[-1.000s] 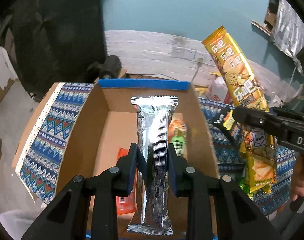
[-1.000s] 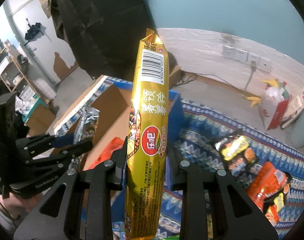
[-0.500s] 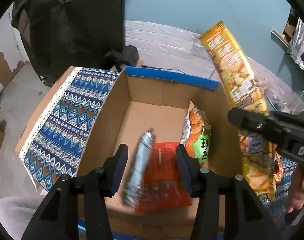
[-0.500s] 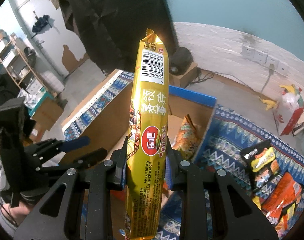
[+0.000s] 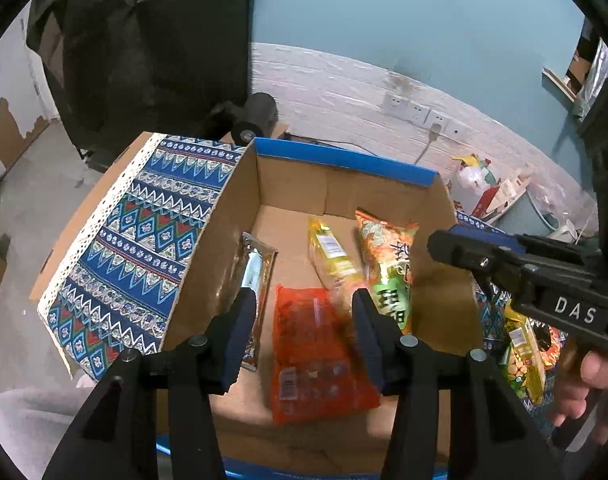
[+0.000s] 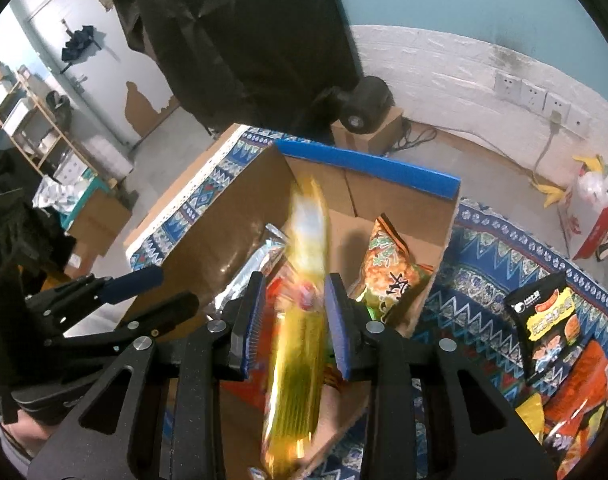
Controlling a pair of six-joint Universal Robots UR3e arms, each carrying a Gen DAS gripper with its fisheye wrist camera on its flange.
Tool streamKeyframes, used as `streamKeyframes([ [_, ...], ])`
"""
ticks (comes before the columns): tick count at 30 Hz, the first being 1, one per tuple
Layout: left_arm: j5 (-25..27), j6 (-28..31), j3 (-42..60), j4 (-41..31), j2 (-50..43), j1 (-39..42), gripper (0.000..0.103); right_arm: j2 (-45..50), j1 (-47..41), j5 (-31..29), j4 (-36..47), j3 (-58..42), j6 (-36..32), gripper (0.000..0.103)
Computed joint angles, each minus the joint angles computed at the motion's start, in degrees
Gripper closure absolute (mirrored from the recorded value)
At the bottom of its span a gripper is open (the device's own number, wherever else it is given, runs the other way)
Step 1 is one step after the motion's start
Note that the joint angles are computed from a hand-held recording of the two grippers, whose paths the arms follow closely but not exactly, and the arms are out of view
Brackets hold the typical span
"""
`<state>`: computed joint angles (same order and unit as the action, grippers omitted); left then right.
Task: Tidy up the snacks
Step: 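Drop the yellow sausage stick into the box from the right tool, then move both tools back over the snack pile toward the green peanut bag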
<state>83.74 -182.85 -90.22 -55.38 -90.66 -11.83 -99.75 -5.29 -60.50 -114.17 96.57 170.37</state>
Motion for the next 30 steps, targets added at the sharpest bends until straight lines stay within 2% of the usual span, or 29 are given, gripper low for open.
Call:
streamKeyframes([
  [3, -0.54, 0.04, 0.66, -0.36, -0.31, -0.68, 0.052, -1.96, -1.55, -0.18, 1.2, 0.49, -1.17, 0.072],
  [6, -0.78, 0.19, 0.76, -0.02, -0.24, -1.58, 0.046, -4.1, -3.44, 0.11, 3.1, 0.94, -2.63, 0.063],
  [11, -1.54, 1.29, 1.84, -0.1, -0.81, -3.51, 0.032, -8.63, -6.48, -1.16, 6.49, 2.1, -5.39, 0.037],
  [18, -3.22, 0.87, 3.97, -0.93, -2.31, -6.97, 0.027, -17.36, -15.88, -0.35, 17.99, 3.76, -16.54, 0.036],
  [23, -3.09, 0.13, 6.27, -2.58, -4.38, -11.17, 0.027, -25.17, -27.38, 1.17, 29.93, 5.6, -27.7, 0.036],
  [27, -1.34, -0.44, 9.85, -3.58, -6.92, -15.3, 0.027, -30.97, -39.9, 2.64, 43.62, 4.55, -38.99, 0.036],
  [30, -0.95, -1.0, 12.44, -4.1, -9.01, -18.25, 0.023, -34.73, -51.5, 3.72, 56.76, 1.34, -50.89, 0.036],
])
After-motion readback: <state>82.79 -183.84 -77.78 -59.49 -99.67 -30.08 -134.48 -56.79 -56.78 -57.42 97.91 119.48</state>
